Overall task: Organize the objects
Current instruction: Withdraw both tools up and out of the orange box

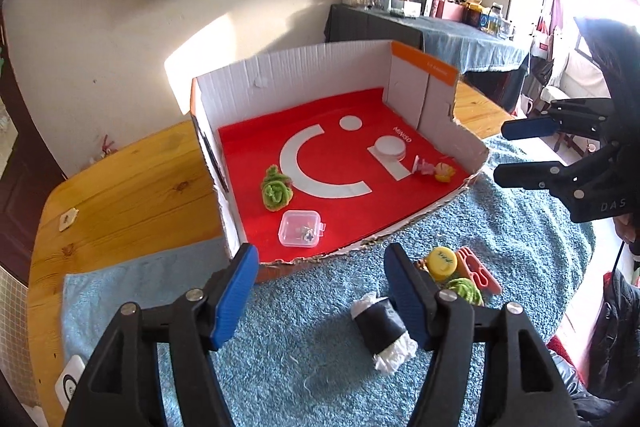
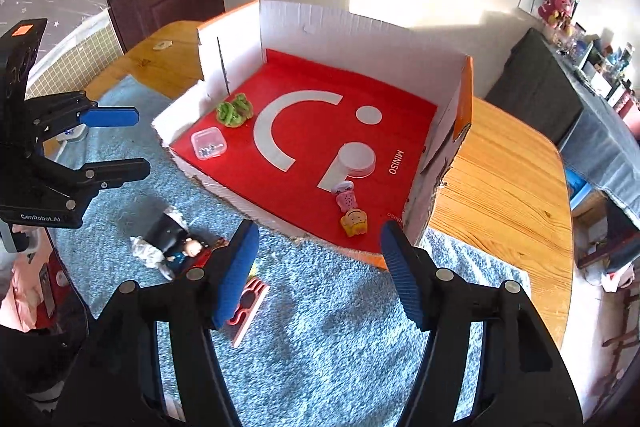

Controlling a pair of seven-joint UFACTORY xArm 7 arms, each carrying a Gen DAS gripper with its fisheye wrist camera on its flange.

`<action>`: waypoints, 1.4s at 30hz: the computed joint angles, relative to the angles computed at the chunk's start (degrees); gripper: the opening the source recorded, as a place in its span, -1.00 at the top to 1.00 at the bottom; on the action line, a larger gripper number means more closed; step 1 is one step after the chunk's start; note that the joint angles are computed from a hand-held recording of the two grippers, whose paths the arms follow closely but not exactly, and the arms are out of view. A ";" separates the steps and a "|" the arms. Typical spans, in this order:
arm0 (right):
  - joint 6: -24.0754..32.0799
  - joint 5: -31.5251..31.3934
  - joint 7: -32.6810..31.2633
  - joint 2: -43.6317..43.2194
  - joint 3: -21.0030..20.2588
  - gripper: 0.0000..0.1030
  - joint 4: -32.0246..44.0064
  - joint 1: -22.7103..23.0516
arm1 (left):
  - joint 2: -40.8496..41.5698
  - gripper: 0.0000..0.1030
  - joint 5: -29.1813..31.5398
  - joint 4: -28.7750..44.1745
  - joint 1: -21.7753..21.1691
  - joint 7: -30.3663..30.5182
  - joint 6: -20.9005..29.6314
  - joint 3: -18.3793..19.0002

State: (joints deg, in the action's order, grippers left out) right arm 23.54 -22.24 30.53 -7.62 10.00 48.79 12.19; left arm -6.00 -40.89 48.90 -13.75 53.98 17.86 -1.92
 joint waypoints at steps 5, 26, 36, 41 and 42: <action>-1.13 -4.30 5.42 -3.59 1.86 -0.35 -2.65 -0.99 | -3.92 -0.46 -3.26 -3.93 -2.05 2.88 -3.94 0.91; -2.07 -32.93 43.98 -15.70 18.33 -0.64 -10.28 -11.69 | -19.67 -0.85 -21.12 -17.50 -31.53 13.75 -25.39 21.33; 0.62 -42.14 60.11 -16.25 19.63 -0.69 -13.09 -8.16 | -23.29 -0.93 -14.76 -25.17 -39.77 3.75 -37.10 26.21; 2.83 -46.84 69.42 -14.69 19.59 -0.70 -13.98 -6.39 | -21.79 -0.94 -9.12 -28.41 -41.79 -3.44 -40.95 27.98; 3.63 -47.44 70.90 -14.20 19.53 -0.70 -14.03 -5.94 | -21.16 -0.94 -7.90 -28.70 -42.29 -5.15 -41.12 28.70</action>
State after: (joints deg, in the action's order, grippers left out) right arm 27.16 -69.68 101.43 -21.82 29.53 34.76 6.25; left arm -27.15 -48.79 20.20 -56.04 48.83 -23.26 26.79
